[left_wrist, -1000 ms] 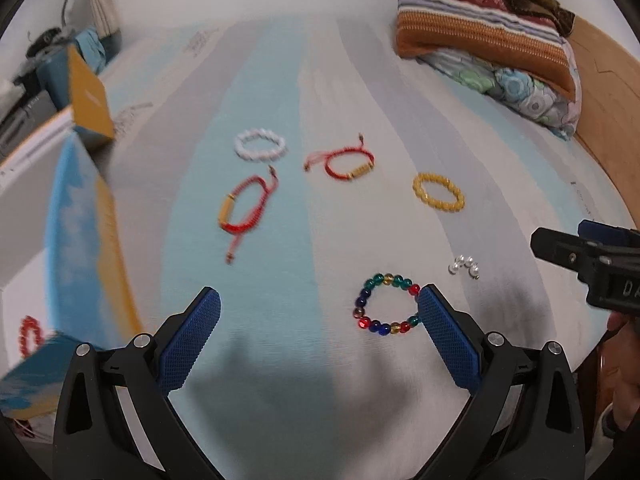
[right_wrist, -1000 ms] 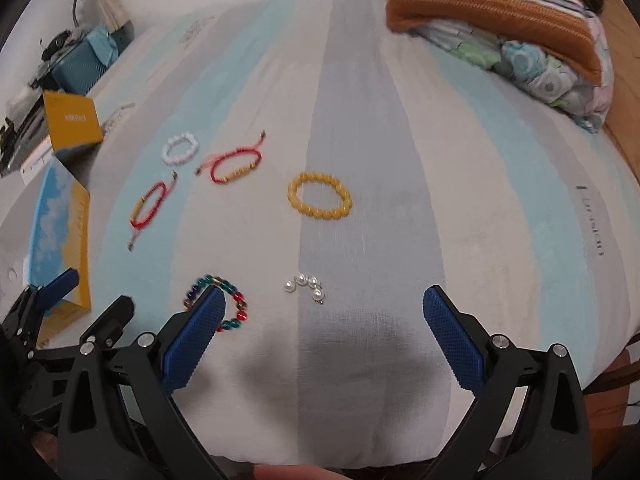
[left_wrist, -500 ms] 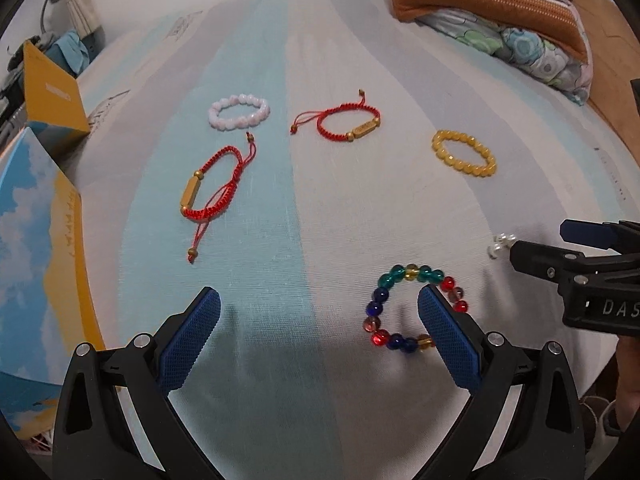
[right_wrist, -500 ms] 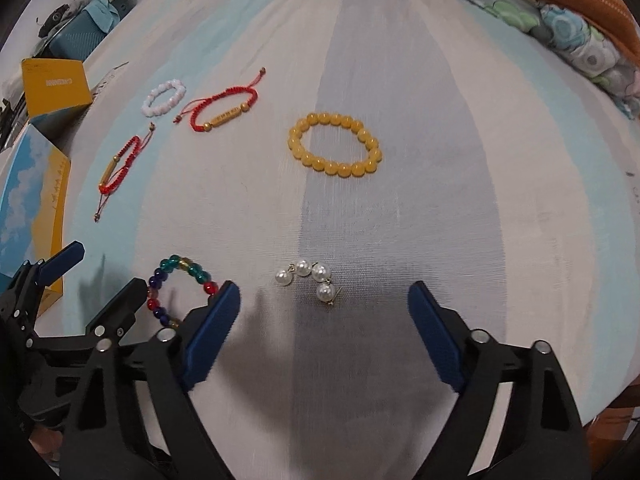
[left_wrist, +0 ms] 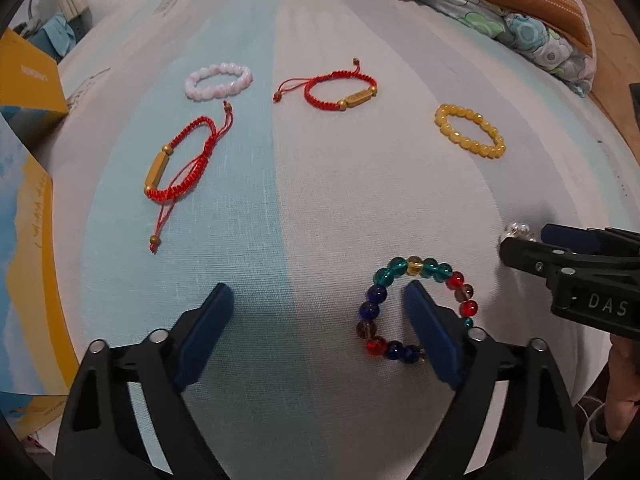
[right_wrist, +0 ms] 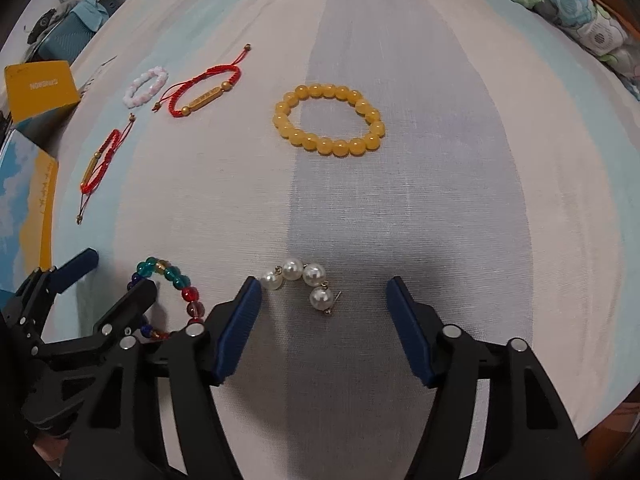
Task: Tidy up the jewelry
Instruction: 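Grasp the multicolour glass bead bracelet with the left tool while the right tool grasps the pearl earrings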
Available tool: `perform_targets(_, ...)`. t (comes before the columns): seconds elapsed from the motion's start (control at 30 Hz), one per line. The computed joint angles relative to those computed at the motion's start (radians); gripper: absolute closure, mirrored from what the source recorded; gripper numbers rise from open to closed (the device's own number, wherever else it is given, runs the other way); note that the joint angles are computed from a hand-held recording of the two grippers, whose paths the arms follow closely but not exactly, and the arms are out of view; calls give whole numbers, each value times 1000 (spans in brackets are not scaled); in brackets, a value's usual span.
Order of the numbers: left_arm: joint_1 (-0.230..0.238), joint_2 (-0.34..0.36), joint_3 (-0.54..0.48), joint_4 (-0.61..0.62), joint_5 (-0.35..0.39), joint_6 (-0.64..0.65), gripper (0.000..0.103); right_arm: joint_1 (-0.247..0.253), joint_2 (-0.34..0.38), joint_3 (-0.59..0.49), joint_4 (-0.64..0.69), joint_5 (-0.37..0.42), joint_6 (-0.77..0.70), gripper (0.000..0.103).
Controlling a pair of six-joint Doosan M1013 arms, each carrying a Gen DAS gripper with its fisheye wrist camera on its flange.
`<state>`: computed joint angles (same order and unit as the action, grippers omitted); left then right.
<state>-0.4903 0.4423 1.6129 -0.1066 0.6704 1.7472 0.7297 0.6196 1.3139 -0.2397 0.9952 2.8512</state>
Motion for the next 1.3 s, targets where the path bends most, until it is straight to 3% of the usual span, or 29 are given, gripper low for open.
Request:
perform_targets(0.2,-3,-3,6,13,-2,-1,40,1,10,-15,-4,24,25,54)
perform_targets(0.47,4,-10,12,-25,5,34,67,5,15,-21,-6,38,59,62)
perform_targets(0.67,7,-12,13,-54,14,72,93,3,17,-24,-4,48,83,72)
perform_targets(0.87,15,-15,17,-97,9,95,94,0,19,-25,-12,55,108,92)
perform_targets(1.23,25,-39,30,-158,-2,149,94,11,24,-34,-45,51,126,92)
perform_targets(1.3,26,-43,30,-160,-3,148,94,20,-2,1,-55,39,141,92)
